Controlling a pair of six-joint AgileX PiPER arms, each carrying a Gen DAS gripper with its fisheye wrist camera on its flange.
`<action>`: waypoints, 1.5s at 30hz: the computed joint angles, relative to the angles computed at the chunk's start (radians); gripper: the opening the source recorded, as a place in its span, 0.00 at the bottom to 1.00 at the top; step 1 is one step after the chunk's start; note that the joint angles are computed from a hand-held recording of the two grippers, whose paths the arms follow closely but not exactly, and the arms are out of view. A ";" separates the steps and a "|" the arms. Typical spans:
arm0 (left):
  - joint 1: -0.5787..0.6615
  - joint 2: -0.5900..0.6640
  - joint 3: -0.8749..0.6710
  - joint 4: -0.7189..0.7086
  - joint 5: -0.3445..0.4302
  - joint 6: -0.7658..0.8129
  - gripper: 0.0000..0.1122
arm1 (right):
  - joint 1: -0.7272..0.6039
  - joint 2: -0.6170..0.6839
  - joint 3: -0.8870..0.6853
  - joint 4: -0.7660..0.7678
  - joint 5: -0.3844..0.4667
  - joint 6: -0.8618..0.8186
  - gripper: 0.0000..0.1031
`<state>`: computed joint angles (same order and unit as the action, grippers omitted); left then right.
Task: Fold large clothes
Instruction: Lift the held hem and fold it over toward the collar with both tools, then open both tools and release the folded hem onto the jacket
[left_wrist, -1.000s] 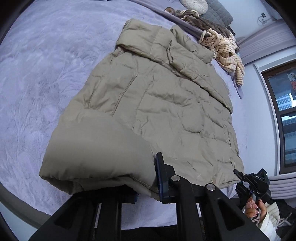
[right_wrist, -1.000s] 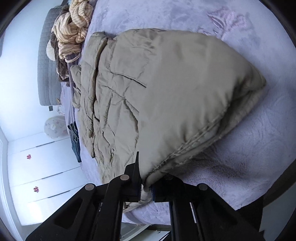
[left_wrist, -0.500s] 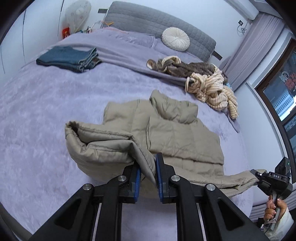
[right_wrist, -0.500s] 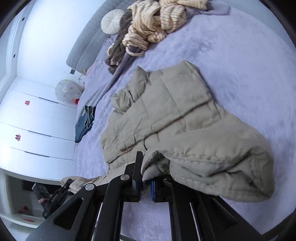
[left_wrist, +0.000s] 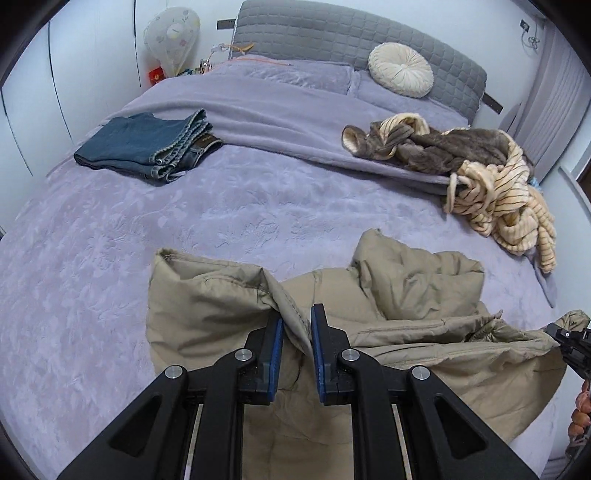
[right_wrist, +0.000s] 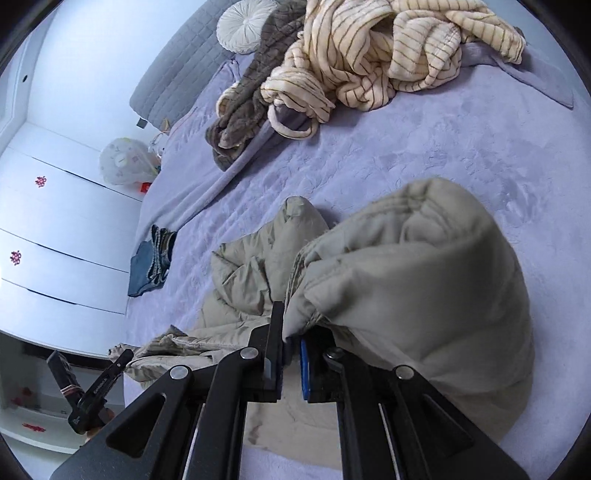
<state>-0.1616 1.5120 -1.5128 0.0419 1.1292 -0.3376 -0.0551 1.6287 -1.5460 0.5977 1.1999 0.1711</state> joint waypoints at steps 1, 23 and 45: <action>-0.001 0.041 0.007 0.016 -0.020 -0.003 0.15 | 0.007 0.025 0.008 -0.005 -0.026 0.002 0.07; -0.032 0.146 0.119 0.103 -0.230 0.020 0.92 | -0.005 0.158 0.077 0.038 -0.168 -0.124 0.83; -0.156 0.358 0.123 0.208 -0.375 -0.111 0.43 | 0.144 0.371 -0.044 -0.301 -0.253 -0.055 0.02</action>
